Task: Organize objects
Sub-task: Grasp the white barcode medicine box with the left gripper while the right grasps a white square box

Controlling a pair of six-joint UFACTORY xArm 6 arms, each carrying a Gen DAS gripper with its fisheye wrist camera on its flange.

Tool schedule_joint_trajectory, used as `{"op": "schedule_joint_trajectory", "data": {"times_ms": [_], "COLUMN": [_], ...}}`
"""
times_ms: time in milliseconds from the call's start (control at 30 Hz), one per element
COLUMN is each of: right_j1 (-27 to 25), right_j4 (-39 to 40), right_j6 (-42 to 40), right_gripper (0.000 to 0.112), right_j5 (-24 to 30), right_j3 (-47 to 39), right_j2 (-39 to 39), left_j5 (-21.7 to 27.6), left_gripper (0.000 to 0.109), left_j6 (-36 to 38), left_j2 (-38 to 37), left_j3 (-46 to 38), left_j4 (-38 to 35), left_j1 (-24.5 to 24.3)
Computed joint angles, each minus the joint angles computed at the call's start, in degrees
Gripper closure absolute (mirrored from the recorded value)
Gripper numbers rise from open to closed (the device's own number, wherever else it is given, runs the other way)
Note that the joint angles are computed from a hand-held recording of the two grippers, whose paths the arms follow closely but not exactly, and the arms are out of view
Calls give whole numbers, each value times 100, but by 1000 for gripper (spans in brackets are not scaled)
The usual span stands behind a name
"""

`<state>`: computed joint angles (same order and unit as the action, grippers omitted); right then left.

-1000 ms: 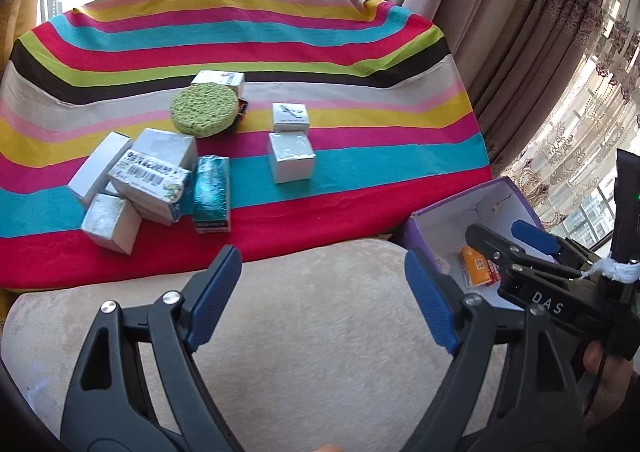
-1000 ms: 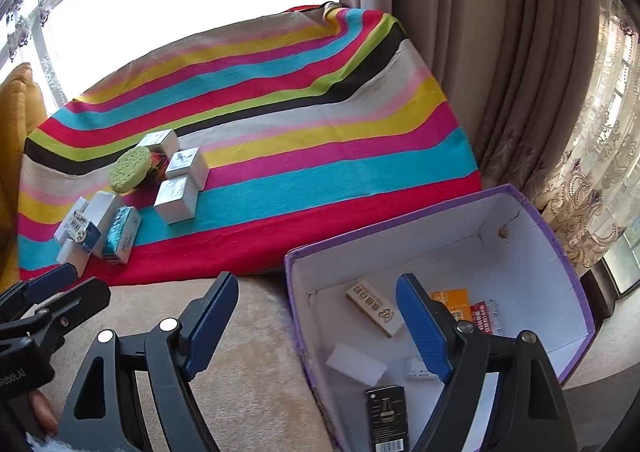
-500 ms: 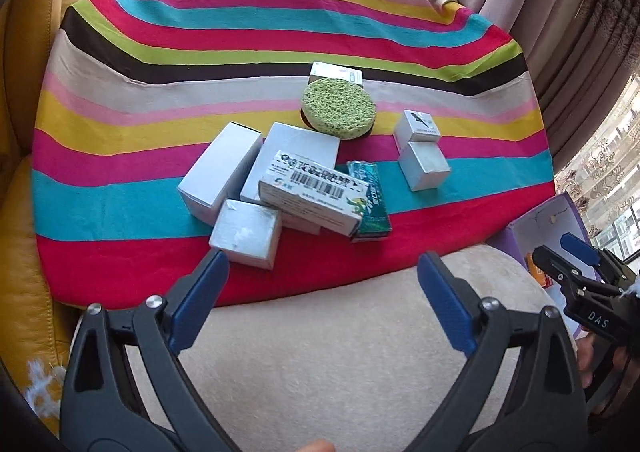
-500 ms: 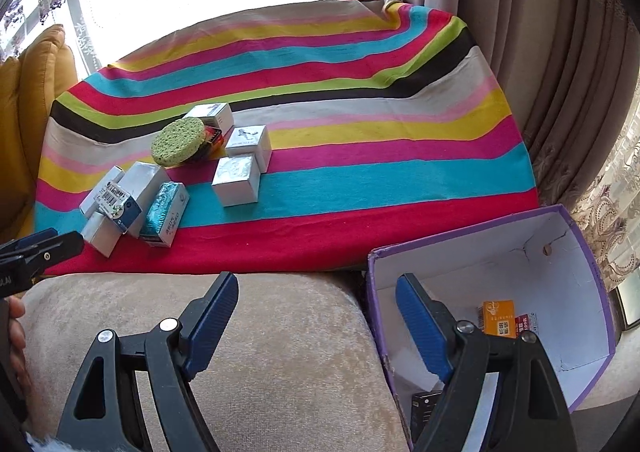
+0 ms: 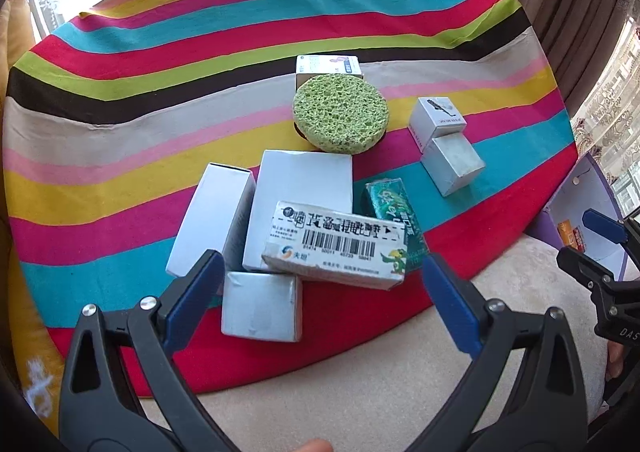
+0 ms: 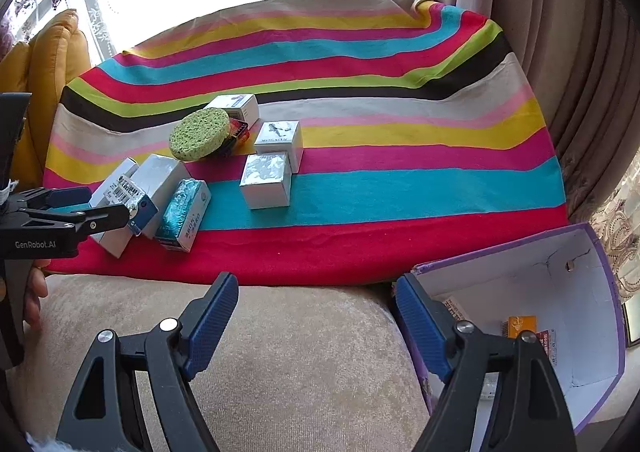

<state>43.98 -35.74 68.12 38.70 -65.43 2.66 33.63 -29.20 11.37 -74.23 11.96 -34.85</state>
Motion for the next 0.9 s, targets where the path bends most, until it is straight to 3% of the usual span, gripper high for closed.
{"op": "schedule_joint_trajectory", "data": {"times_ms": [200, 267, 333, 500, 900], "right_j1": [-76, -100, -111, -164, -231], "right_j4": [100, 150, 173, 202, 174], "right_j6": [-227, -348, -470, -698, -1189], "right_gripper": [30, 30, 30, 30, 30], "right_j5": [20, 44, 77, 194, 652], "right_j3": [-333, -483, -656, -1159, -2550], "right_j2": [335, 471, 616, 1029, 2109], "left_j5": [24, -32, -139, -413, -1254], "left_gripper": [9, 15, 28, 29, 29], "left_j6": [175, 239, 354, 118, -1931], "left_j2": [169, 173, 164, 45, -443], "left_j3": [-103, -72, -25, 173, 850], "left_j4": [-258, -340, -483, -220, 1547], "left_j1": [51, 50, 47, 23, -31]}}
